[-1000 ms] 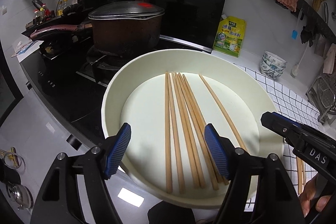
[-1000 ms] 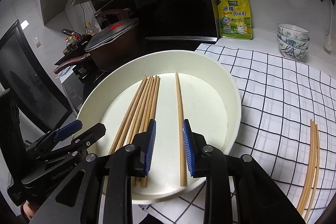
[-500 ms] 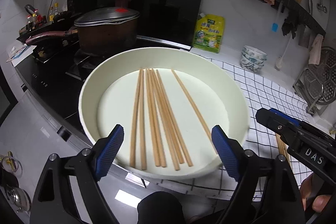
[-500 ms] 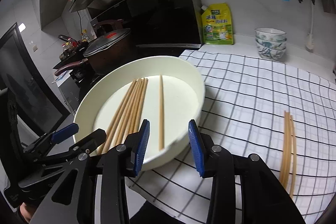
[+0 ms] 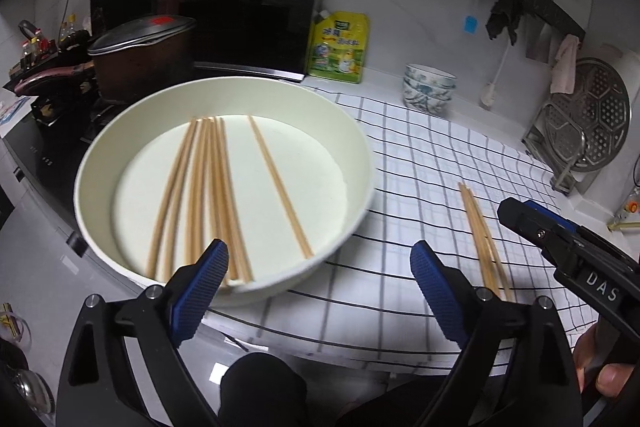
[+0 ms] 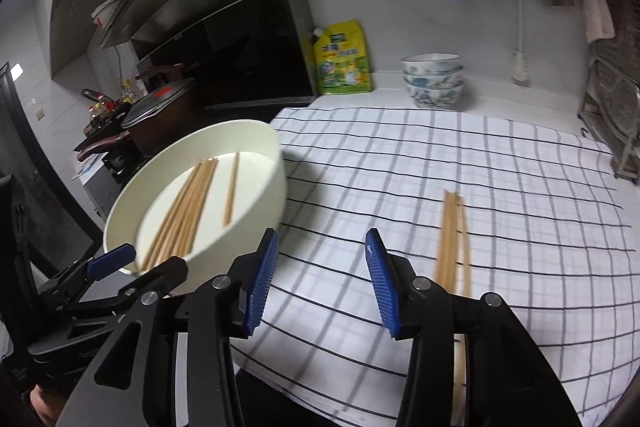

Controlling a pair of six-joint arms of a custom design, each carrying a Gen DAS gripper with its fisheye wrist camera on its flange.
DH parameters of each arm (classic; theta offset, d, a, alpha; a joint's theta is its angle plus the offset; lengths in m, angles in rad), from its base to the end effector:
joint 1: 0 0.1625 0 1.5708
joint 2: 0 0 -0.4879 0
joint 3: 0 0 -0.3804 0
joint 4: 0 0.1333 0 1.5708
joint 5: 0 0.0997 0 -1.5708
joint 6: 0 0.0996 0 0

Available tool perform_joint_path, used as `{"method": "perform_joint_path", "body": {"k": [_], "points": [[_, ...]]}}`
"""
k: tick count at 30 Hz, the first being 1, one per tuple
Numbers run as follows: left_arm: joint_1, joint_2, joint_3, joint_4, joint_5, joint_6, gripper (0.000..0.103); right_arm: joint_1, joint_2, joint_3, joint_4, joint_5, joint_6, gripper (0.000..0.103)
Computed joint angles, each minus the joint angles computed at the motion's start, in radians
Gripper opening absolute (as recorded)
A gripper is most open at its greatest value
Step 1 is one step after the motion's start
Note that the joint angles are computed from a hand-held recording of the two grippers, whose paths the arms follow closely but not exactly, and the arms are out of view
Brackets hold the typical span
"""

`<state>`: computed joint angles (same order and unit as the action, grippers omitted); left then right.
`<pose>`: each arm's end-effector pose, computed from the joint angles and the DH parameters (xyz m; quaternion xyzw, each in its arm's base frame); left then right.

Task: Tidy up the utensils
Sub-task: 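Move both open tools back over the remaining chopsticks on the mat, then close the right tool on one chopstick while the left tool grasps another chopstick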

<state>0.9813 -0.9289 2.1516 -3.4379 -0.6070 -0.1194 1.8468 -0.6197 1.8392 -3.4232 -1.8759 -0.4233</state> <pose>-0.1190 -0.5649 0.2102 0.0530 0.8516 -0.4157 0.3149 0.2806 -0.6113 0.0711 0.2774 -0.8987 0.2961 0.1667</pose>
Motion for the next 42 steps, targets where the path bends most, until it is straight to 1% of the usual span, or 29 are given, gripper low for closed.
{"method": "perform_joint_path", "body": {"k": [5,9,15,20,23,26,28,30,31,32,33,39,42], "points": [[-0.012,0.042,-0.003,-0.008,-0.038,-0.002,0.093,-0.042,-0.03,0.042,-0.027,-0.041,0.01,0.045],[-0.017,0.067,-0.006,0.002,-0.052,-0.01,0.093,-0.068,-0.031,0.061,-0.044,-0.104,-0.003,0.046],[-0.027,0.093,-0.007,-0.02,-0.039,-0.01,0.093,-0.096,-0.012,0.061,-0.056,-0.161,-0.01,0.046],[-0.035,0.109,-0.009,-0.023,-0.035,-0.004,0.093,-0.105,0.02,0.036,-0.067,-0.211,-0.049,0.046],[-0.036,0.117,-0.014,-0.006,-0.041,-0.01,0.093,-0.105,0.041,0.023,-0.093,-0.251,-0.081,0.046],[-0.033,0.125,-0.024,0.02,-0.052,-0.016,0.093,-0.107,0.054,0.018,-0.107,-0.277,-0.105,0.046],[-0.032,0.134,-0.033,0.038,-0.057,-0.02,0.093,-0.11,0.06,0.013,-0.11,-0.287,-0.116,0.037],[-0.029,0.141,-0.043,0.058,-0.062,-0.025,0.093,-0.113,0.061,0.01,-0.09,-0.287,-0.115,0.018],[-0.027,0.145,-0.047,0.065,-0.065,-0.027,0.093,-0.115,0.062,0.008,-0.084,-0.287,-0.118,0.016],[-0.025,0.149,-0.053,0.072,-0.069,-0.029,0.093,-0.115,0.062,0.008,-0.09,-0.283,-0.123,0.009],[-0.023,0.157,-0.061,0.077,-0.073,-0.029,0.093,-0.116,0.061,0.009,-0.088,-0.282,-0.125,0.007],[-0.011,0.207,-0.124,0.122,-0.115,-0.015,0.094,-0.139,0.03,0.024,-0.07,-0.257,-0.1,0.007],[0.0,0.23,-0.168,0.186,-0.131,-0.028,0.094,-0.162,-0.001,0.039,-0.061,-0.246,-0.069,0.007]]}}
